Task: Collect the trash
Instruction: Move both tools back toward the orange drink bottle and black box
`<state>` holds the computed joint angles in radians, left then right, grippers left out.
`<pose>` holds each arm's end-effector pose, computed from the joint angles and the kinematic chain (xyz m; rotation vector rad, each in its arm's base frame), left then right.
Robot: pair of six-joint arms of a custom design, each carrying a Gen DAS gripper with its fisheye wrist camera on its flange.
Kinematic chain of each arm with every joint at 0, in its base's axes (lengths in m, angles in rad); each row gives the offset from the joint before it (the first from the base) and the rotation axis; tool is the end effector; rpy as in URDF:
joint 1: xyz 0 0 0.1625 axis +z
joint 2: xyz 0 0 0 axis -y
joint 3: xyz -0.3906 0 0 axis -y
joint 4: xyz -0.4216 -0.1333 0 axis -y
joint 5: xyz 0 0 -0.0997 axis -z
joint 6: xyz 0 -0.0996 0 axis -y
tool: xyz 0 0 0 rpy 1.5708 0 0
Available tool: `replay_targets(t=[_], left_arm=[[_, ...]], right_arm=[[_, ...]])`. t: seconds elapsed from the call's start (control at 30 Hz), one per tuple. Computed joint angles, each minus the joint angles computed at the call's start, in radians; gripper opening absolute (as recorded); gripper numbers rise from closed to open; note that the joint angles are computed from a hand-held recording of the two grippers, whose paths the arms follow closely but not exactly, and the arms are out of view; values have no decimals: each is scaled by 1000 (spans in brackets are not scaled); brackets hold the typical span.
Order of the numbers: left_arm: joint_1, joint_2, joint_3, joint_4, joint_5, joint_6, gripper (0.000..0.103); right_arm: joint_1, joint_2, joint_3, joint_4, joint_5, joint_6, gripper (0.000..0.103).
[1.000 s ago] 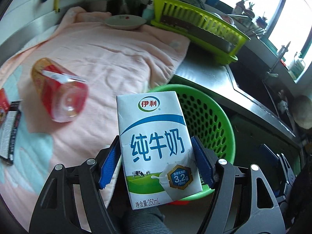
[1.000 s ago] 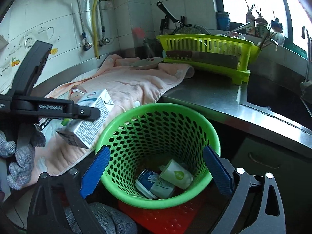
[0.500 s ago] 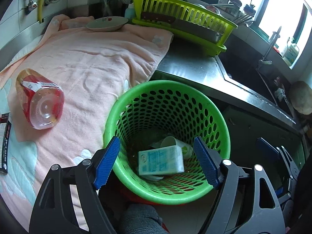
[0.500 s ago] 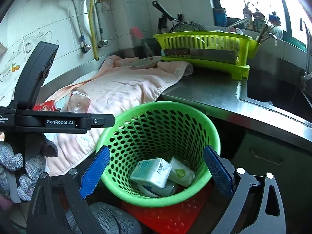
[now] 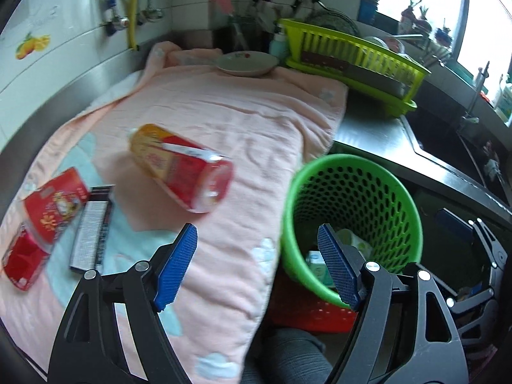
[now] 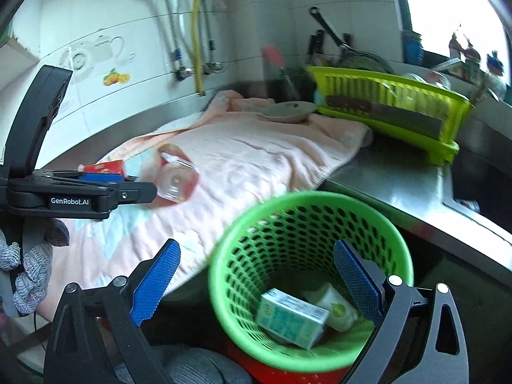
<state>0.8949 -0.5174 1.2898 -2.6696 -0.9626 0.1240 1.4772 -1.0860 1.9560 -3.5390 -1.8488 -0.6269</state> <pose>-0.3284 -0.7135 0.0160 0.8797 2.4225 -0.6279 0.0509 -0.5919 0.2310 0.4072 -2.2217 1.1776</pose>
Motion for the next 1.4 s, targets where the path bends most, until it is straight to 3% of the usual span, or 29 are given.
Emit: replay_targets(t=[0.57,1.4], left_arm=[[82,-104,40,-11,158,-39,77],[158,-94,-32,58,188,-93,77]], right_arm=[[133,216,-324,265,-75,-119,93],[173,523,-843,685,-219,-146,93]])
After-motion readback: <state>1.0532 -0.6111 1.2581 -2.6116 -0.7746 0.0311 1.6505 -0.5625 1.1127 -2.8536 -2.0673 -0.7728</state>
